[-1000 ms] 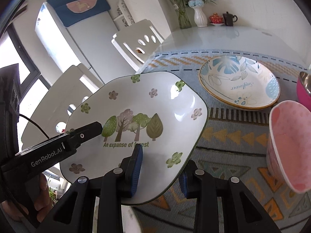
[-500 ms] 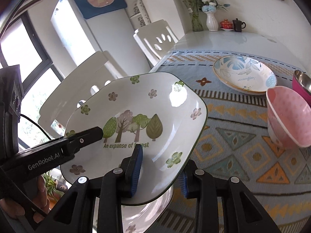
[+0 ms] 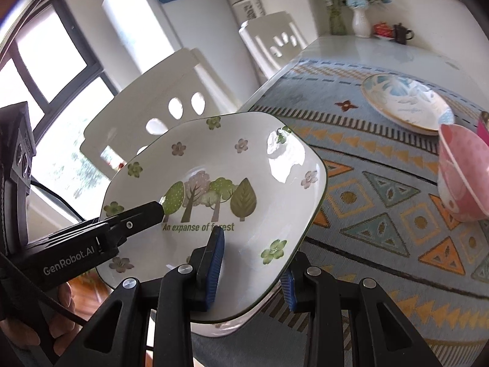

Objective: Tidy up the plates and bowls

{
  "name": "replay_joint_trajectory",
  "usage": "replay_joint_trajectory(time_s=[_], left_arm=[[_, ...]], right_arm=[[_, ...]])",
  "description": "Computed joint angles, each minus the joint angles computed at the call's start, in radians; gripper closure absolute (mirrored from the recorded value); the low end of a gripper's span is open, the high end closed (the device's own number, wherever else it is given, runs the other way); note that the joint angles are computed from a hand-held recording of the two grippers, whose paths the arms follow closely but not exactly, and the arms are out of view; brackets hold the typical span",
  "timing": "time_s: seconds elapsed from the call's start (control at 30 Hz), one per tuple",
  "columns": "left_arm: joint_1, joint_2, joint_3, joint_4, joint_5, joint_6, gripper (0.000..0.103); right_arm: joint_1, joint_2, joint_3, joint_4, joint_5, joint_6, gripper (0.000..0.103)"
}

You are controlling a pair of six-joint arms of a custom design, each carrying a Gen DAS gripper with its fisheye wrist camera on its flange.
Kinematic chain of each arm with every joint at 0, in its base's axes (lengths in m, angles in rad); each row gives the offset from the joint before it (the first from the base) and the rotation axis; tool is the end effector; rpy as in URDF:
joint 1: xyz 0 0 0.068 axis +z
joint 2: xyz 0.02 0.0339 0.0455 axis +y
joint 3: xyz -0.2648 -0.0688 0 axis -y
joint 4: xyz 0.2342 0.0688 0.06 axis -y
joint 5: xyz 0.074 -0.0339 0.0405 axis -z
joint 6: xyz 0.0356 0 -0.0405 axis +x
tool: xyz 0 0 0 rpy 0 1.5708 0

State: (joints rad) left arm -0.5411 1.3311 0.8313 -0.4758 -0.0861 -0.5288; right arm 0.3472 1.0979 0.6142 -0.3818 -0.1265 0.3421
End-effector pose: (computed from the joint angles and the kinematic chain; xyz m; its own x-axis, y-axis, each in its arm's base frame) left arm 0.2183 -0.1276 0.2205 -0.8509 -0.0751 -0.5200 0.0493 0.9739 -0.2214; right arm 0.1917 0.0741 0.2102 -0.8135 0.0595 -0.5785 -0.1502 0.9395 0.3080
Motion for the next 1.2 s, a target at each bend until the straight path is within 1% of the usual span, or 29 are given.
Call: replay_joint_trajectory(time_s=[0.13, 0.2, 0.23, 0.3, 0.33, 0.4, 0.5, 0.63, 0.77, 0.93, 1.0, 1.1, 1.2], left_arm=[[-0.092, -0.018, -0.014, -0.036, -0.082, -0.137, 0.07], [-0.156, -0.025, -0.025, -0.05, -0.141, -0.219, 0.07], [-0.198, -0.028, -0.034, -0.055, -0.181, -0.281, 0.07], [-0.25, -0.02, -0.034, -0.071, -0.23, -0.365, 0.069], [-0.28, -0.009, -0.032, -0.085, -0.257, -0.43, 0.069], [-0.309, 0.007, -0.033, -0.092, -0.281, -0.499, 0.069], [-0.363, 0.043, -0.019, -0.135, -0.323, -0.628, 0.069], [-0.402, 0.07, -0.01, -0.171, -0.349, -0.737, 0.069], [-0.418, 0.086, -0.001, -0.2, -0.372, -0.803, 0.068], [-0.42, 0.093, -0.011, -0.204, -0.361, -0.856, 0.067], [-0.418, 0.099, -0.009, -0.203, -0.364, -0.848, 0.066], [-0.398, 0.104, -0.006, -0.195, -0.361, -0.804, 0.065], [-0.386, 0.109, -0.003, -0.195, -0.357, -0.797, 0.065]], right_arm=[[-0.081, 0.039, 0.026, -0.028, -0.099, -0.149, 0.071], [-0.119, 0.063, 0.047, -0.055, -0.145, -0.217, 0.071], [-0.142, 0.072, 0.054, -0.064, -0.172, -0.26, 0.071], [-0.178, 0.085, 0.054, -0.068, -0.217, -0.338, 0.071], [-0.198, 0.099, 0.056, -0.072, -0.245, -0.384, 0.071], [-0.228, 0.126, 0.06, -0.081, -0.29, -0.462, 0.071], [-0.251, 0.166, 0.064, -0.085, -0.33, -0.549, 0.071], [-0.264, 0.213, 0.071, -0.093, -0.369, -0.637, 0.071], [-0.255, 0.251, 0.086, -0.09, -0.39, -0.696, 0.071], [-0.241, 0.321, 0.122, -0.097, -0.411, -0.768, 0.071], [-0.241, 0.335, 0.131, -0.102, -0.415, -0.794, 0.071], [-0.245, 0.37, 0.151, -0.105, -0.434, -0.822, 0.071], [-0.242, 0.404, 0.181, -0.118, -0.434, -0.83, 0.071]])
